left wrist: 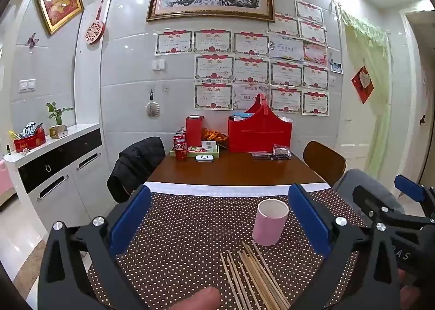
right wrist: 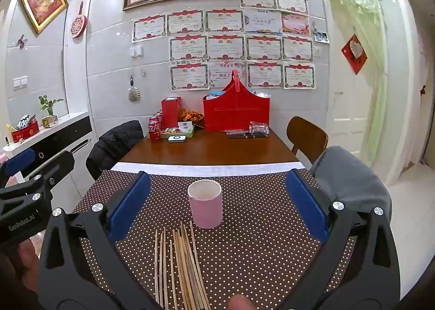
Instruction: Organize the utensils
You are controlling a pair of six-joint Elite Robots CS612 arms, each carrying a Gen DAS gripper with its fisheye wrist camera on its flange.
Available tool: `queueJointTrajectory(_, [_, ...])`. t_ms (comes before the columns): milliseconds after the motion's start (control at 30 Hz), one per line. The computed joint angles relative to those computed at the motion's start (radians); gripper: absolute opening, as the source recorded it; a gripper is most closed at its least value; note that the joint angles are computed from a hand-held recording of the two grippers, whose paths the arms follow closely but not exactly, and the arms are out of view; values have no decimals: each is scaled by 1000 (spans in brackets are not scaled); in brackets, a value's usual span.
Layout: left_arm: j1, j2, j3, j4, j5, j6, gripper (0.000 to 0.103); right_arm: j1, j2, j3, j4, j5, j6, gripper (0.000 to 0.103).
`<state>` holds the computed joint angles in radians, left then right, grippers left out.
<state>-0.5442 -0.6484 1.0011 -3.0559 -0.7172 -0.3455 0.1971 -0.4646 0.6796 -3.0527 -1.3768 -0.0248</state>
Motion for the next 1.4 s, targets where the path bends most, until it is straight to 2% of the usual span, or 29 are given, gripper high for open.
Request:
queueJointTrajectory(267, [1,1,-1,-6,-6,-3,99,2,0,-4,-1,-8,1,97])
queueJointTrajectory(367, [5,-8,1,2,-8,-6,99,-4,8,-29,13,11,4,97])
queueJointTrajectory(567, [9,-1,-23,24,-9,1,99,-1,8,-23,0,8,11,97])
queueJointTrajectory(600, [7,-2,-7,4,-6,2,99,-3,3,-19,0,11,12,97])
queueJointTrajectory(1233, [5,16,-37,12,5,7,99,-3,4,-36,15,21,10,97])
queueJointTrajectory(1400, [4,6,-22,12,8,-3,99,-4,20,-72,38,30,6,97])
